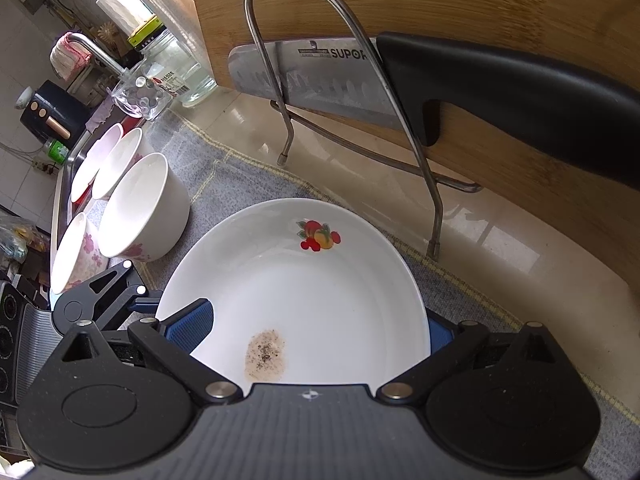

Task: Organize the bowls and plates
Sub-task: 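Lift the stained plate with the right gripper and carry it toward the stack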

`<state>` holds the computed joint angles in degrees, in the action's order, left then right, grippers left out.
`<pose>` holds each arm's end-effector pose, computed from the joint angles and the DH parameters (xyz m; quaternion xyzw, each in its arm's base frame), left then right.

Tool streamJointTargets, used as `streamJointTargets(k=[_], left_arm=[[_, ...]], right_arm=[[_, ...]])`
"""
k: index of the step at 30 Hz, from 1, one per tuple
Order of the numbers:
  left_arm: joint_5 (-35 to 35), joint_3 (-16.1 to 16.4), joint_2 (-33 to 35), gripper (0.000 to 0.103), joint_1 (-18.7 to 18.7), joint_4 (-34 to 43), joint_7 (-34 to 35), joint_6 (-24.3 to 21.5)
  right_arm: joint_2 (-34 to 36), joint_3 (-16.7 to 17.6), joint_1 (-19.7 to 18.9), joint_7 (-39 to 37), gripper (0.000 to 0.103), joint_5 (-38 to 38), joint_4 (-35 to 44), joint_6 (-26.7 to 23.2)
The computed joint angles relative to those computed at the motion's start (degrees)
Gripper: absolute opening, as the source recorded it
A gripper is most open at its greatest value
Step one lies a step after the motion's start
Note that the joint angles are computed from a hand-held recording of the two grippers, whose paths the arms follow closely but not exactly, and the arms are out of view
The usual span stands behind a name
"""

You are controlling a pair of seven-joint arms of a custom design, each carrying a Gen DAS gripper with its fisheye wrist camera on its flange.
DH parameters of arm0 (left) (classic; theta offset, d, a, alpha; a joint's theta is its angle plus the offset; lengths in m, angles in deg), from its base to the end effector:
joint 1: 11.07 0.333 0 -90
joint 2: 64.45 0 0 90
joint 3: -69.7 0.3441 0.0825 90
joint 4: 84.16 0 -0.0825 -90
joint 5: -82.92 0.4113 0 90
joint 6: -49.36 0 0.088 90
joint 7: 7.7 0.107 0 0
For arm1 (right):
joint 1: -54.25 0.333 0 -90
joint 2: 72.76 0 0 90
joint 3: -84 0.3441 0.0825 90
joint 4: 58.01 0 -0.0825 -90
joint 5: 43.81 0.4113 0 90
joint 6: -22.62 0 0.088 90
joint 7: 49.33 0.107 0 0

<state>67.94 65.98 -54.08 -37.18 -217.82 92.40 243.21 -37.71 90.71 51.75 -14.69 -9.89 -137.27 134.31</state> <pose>0.5239 -0.2661 0.3681 -0.4989 0.7591 -0.3583 0.2154 0.7587 0.0742 0.3775 -0.8801 0.3666 0.1198 0.2768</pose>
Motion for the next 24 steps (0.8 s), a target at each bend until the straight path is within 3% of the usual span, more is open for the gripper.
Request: streamJointTargets(k=[8,18,24], left_arm=[[0.0,0.1,-0.7,0.1,-0.4,-0.4,-0.3,-0.5],[-4.5,3.0,-2.7,0.1,-4.8,-1.8,2.8,-0.8],[-12.8,6.2,-4.9,0.1,-10.1,-2.9,9.0,-1.7]], right_arm=[[-1.1,-0.1,0.2,0.0,0.103,-0.1,-1.6,0.9],[-3.4,-0.4,0.2,-0.7,0.103,0.8,-4.5,1.5],[-6.1,-0.6,0.2,-1.6,0.103,1.8,-7.7,2.0]])
